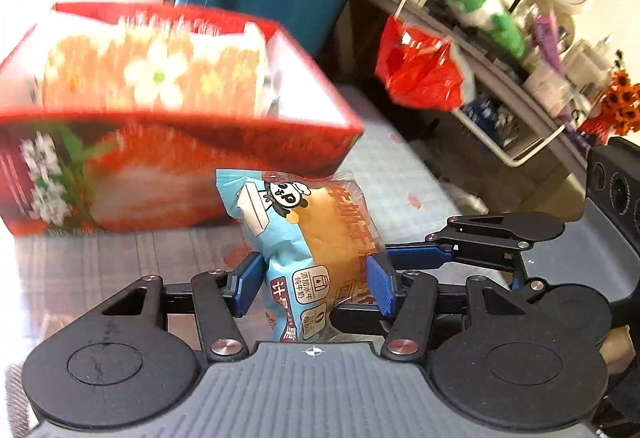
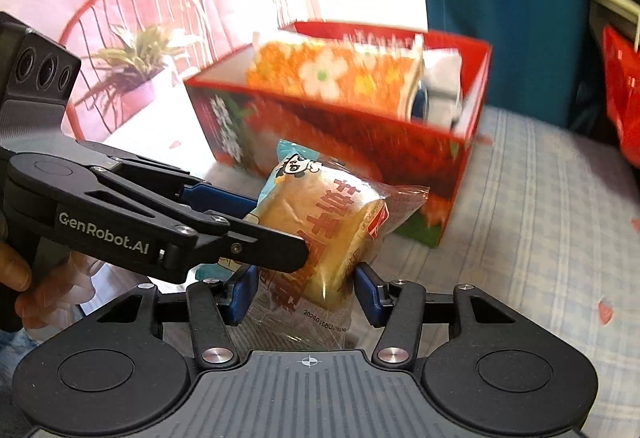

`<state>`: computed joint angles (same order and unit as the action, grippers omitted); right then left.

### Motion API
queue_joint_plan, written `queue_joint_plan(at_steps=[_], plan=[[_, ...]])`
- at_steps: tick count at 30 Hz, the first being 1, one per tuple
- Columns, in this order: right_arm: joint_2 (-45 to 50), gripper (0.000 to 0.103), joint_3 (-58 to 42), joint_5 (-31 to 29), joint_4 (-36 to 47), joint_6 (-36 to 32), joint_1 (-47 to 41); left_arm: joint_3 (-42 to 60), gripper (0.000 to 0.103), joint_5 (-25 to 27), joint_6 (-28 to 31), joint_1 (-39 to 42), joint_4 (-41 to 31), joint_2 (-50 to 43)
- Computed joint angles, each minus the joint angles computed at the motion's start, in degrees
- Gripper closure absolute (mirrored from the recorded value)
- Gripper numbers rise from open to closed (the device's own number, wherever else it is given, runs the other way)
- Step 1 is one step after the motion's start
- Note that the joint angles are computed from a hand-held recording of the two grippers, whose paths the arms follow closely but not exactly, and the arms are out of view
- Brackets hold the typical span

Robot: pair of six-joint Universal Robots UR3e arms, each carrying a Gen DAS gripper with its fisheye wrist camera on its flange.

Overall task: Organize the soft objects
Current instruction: 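Grasp the wrapped cake packet with both grippers and lift it toward the box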

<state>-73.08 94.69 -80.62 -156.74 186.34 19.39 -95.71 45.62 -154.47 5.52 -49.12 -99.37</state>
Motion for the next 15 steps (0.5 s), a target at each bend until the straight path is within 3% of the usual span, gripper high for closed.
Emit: queue_joint_plan(at_steps=[7,15], plan=[[2.62,0.054,-12.06,-2.51,5.75,-1.95,1.27,6.09,0.045,-2.99,-1.54,2.03,-0.60,-1.20],[11.21,0.054,-27.31,-2.07,8.83,-3.95,-0.77,25.95,0.045,-2.31,-5.69,0.09,-3.99,-12.64]])
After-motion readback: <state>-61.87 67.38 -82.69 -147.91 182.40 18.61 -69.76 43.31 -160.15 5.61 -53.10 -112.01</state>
